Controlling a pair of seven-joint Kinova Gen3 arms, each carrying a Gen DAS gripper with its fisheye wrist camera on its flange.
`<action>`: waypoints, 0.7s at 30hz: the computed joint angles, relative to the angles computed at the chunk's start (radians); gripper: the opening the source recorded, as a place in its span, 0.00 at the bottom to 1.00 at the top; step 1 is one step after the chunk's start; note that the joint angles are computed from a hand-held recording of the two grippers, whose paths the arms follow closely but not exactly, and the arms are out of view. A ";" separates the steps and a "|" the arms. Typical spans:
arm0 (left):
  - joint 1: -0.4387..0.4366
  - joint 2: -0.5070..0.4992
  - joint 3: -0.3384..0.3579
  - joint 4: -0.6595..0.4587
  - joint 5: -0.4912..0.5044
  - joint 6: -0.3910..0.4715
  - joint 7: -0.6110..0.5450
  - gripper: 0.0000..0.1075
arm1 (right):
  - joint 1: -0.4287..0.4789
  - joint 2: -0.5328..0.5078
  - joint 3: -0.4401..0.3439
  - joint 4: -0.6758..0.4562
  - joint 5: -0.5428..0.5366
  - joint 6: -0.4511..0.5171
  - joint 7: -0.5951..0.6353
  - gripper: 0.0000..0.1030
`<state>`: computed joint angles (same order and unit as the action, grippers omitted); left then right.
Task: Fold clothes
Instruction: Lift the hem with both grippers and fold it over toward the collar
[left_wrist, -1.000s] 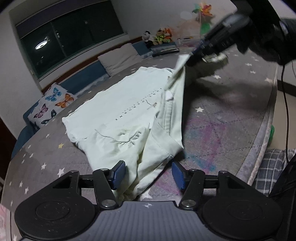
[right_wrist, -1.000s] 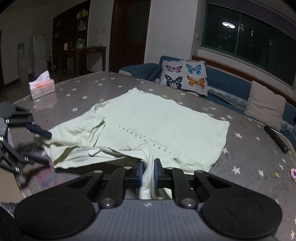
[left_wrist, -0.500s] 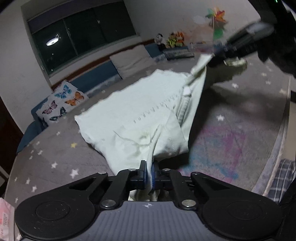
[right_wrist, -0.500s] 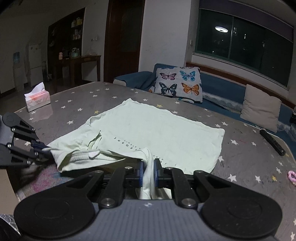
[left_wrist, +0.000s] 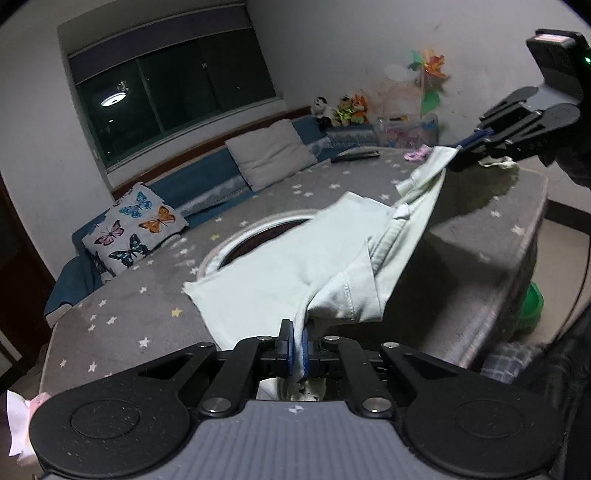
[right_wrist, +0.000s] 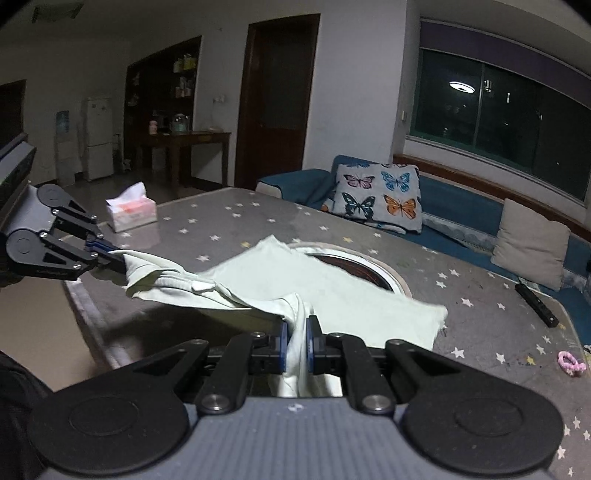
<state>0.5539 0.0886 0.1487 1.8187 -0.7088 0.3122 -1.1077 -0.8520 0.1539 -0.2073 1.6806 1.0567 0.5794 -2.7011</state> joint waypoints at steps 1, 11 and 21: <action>0.003 0.015 -0.015 -0.014 0.002 -0.011 -0.009 0.05 | -0.003 0.004 0.015 -0.011 -0.018 -0.006 0.025 0.09; -0.192 0.235 0.105 -0.314 0.245 0.067 -0.370 0.05 | 0.293 0.177 -0.154 -0.266 -0.297 0.018 0.418 0.09; -0.213 0.524 0.106 -0.778 0.392 0.305 -0.651 0.05 | 0.356 0.418 -0.104 -0.668 -0.606 0.184 0.807 0.09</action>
<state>0.3408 0.6122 0.2543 1.0412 -0.3169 0.6168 -1.7584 -0.4958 0.5714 -0.3114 1.0123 0.4503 0.7635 -1.8945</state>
